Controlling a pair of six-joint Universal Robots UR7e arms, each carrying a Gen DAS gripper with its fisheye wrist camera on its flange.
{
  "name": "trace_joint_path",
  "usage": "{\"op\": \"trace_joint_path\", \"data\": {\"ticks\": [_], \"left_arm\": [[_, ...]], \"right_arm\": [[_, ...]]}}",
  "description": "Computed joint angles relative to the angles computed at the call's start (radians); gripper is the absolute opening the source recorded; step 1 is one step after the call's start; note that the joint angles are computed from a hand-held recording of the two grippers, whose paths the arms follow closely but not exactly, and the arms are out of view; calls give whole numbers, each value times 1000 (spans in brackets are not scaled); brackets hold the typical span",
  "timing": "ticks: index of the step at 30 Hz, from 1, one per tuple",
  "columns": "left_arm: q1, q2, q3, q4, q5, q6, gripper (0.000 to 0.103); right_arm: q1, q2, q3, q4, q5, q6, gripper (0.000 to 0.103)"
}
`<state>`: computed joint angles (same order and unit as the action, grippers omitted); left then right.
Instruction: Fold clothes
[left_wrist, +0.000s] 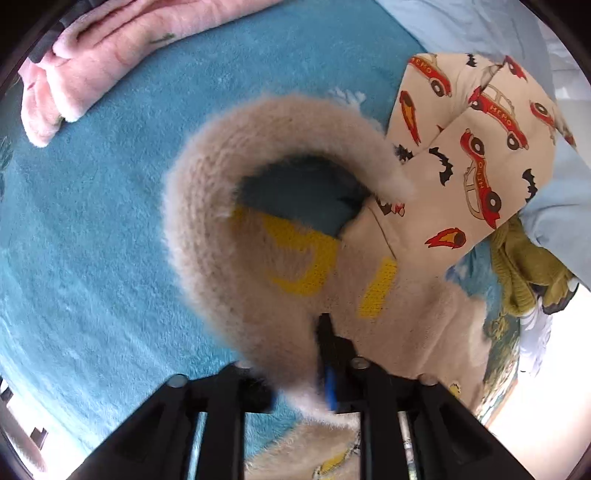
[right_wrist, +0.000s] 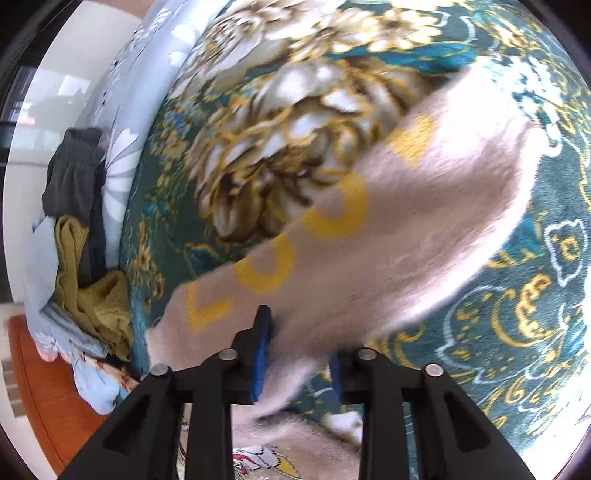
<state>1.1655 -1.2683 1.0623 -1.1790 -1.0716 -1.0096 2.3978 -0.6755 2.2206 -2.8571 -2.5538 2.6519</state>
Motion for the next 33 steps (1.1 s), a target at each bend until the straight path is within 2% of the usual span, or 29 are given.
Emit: {"op": "trace_joint_path", "data": {"ticks": [2, 3, 4, 5, 7, 10, 13, 16, 17, 18, 19, 21, 22, 24, 30, 33], "left_arm": [[-23, -25, 40, -31, -16, 47, 39], [-36, -36, 60, -38, -30, 77, 49], [-49, -47, 82, -33, -50, 116, 53], [-65, -56, 105, -11, -63, 156, 53], [-95, -68, 151, 59, -75, 221, 55], [-123, -87, 236, 148, -95, 255, 55], [-134, -104, 305, 167, -116, 239, 55], [-156, -122, 349, 152, -95, 202, 55], [-160, -123, 353, 152, -95, 188, 54], [-163, -123, 355, 153, -98, 174, 47], [-169, -124, 360, 154, -99, 166, 31], [-181, -128, 371, 156, -101, 154, 20], [-188, -132, 377, 155, -104, 148, 14], [-202, -143, 390, 152, -111, 133, 12], [-243, -175, 427, 238, -155, 85, 12], [-262, -191, 451, 265, -169, 62, 13]], "right_arm": [[16, -9, 19, 19, -9, 57, 38], [23, -2, 22, 1, -17, 53, 39], [34, 10, 20, -29, -23, 38, 40], [41, 31, 17, -85, -25, -1, 42], [47, 84, -3, -223, 9, -141, 49], [30, 157, -54, -361, 130, -326, 50], [2, 214, -111, -411, 235, -442, 50], [-24, 260, -168, -420, 326, -529, 50], [-31, 271, -185, -416, 348, -548, 50], [-35, 272, -196, -400, 357, -556, 50], [-37, 268, -206, -373, 365, -565, 48], [-40, 255, -221, -317, 378, -591, 23], [-38, 252, -224, -307, 380, -602, 21], [-29, 246, -229, -287, 376, -608, 15], [-6, 245, -235, -255, 400, -562, 14], [8, 252, -223, -296, 396, -536, 14]]}}
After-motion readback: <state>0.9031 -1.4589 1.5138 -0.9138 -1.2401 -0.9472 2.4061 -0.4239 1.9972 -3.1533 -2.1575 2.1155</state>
